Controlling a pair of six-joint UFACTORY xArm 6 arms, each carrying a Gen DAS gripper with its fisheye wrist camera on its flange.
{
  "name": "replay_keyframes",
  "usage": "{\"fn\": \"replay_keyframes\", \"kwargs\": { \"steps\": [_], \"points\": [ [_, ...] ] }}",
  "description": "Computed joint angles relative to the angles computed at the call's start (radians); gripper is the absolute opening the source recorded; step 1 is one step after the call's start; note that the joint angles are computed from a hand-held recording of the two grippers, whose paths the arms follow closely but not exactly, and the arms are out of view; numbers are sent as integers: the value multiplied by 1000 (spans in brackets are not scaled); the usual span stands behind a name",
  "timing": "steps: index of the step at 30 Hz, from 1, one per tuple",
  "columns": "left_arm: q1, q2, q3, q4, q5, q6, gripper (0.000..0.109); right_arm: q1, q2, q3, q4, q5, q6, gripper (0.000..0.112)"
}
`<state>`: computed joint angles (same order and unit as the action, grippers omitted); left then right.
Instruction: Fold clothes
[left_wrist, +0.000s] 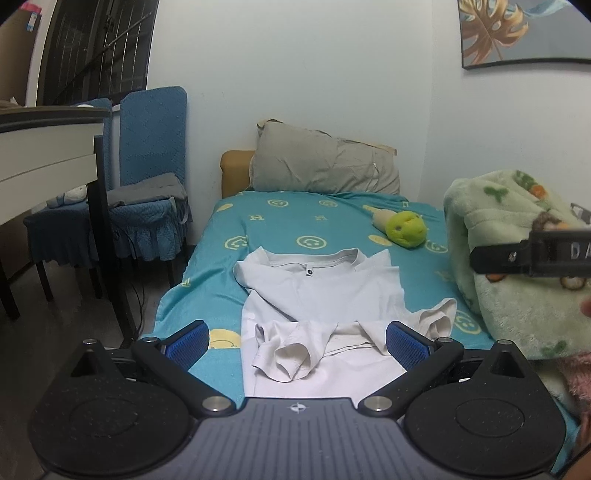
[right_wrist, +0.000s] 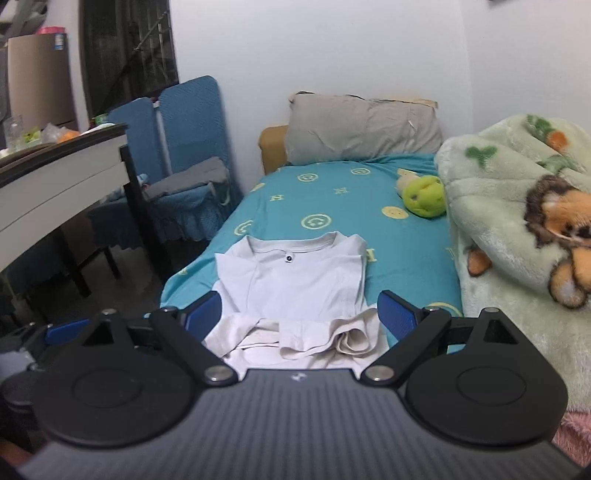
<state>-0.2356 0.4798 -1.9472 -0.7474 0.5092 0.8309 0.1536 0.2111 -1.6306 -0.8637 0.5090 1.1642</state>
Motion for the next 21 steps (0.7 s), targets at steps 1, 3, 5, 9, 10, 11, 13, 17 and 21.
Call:
{"fn": "replay_keyframes", "kwargs": {
  "steps": [1, 3, 5, 9, 10, 11, 13, 17, 21],
  "points": [
    [-1, 2, 0, 6, -2, -2, 103, 2, 0, -4, -1, 12, -7, 92],
    [-2, 7, -5, 19, -2, -11, 103, 8, 0, -11, -11, 50, -2, 63],
    [1, 12, -13, 33, 8, -32, 103, 17, -1, -16, -26, 100, 16, 4],
    [13, 26, -43, 51, 57, -82, 103, 9, -15, 10, -9, 84, 26, 5],
    [16, 30, -53, 54, 72, -96, 103, 8, -17, 15, -4, 81, 30, 5],
    [20, 36, -65, 62, 92, -114, 103, 6, -18, 17, 7, 75, 34, 5],
    [29, 49, -92, 79, 138, -155, 103, -3, -16, 23, 46, 59, 44, 9],
    [45, 88, -167, 117, 244, -246, 103, -11, -5, 18, 160, 73, 9, 102],
    [64, 146, -274, 156, 386, -358, 103, -21, -13, 41, 197, 39, 38, 103]
  ]
}}
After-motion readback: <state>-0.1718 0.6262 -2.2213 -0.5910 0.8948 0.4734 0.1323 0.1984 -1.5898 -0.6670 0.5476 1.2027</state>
